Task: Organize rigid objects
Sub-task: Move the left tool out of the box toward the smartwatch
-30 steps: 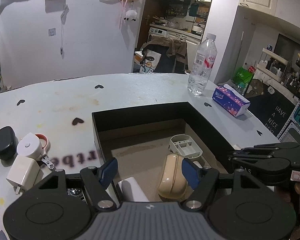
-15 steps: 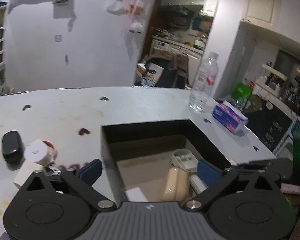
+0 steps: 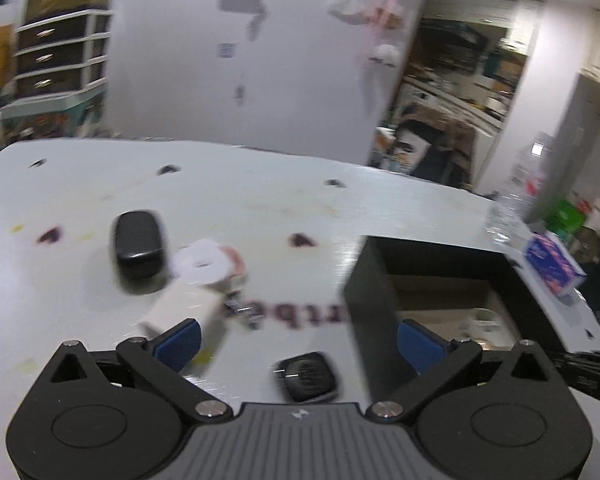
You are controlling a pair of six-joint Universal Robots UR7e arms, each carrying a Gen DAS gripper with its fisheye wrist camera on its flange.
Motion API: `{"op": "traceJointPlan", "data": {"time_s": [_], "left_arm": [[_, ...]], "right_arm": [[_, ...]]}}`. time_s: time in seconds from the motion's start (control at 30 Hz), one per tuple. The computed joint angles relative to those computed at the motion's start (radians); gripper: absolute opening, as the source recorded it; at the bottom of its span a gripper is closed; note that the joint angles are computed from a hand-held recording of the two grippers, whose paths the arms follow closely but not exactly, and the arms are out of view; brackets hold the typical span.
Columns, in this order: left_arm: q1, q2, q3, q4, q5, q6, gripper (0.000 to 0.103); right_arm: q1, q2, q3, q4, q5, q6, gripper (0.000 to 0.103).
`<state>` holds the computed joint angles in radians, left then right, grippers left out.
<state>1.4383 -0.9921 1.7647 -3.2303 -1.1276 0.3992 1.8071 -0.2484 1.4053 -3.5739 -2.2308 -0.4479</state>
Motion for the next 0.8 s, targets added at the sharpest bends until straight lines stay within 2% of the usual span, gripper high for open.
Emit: {"op": "traceJointPlan", "data": {"time_s": [0.23,0.43,0.5,0.8], "left_arm": [[0.029,-0.001,-0.003,-0.027,0.047,-0.026,0.1],[0.033,-0.016,0.019,0.027,-0.004,-0.016,0.076],[0.03,-0.011,0.018,0.045,-0.015,-0.005,0.073],[0.023,0.046,-0.023,0.091,-0.025,0.016,0.072]], "right_arm": [[0.0,0.0,0.0,0.001,-0.001,0.0,0.003],[0.0,0.0,0.0,0.001,-0.001,0.001,0.003],[-0.002,0.001,0.0,0.0,0.0,0.0,0.003],[-0.003,0.001,0.0,0.001,0.002,0.001,0.003]]}}
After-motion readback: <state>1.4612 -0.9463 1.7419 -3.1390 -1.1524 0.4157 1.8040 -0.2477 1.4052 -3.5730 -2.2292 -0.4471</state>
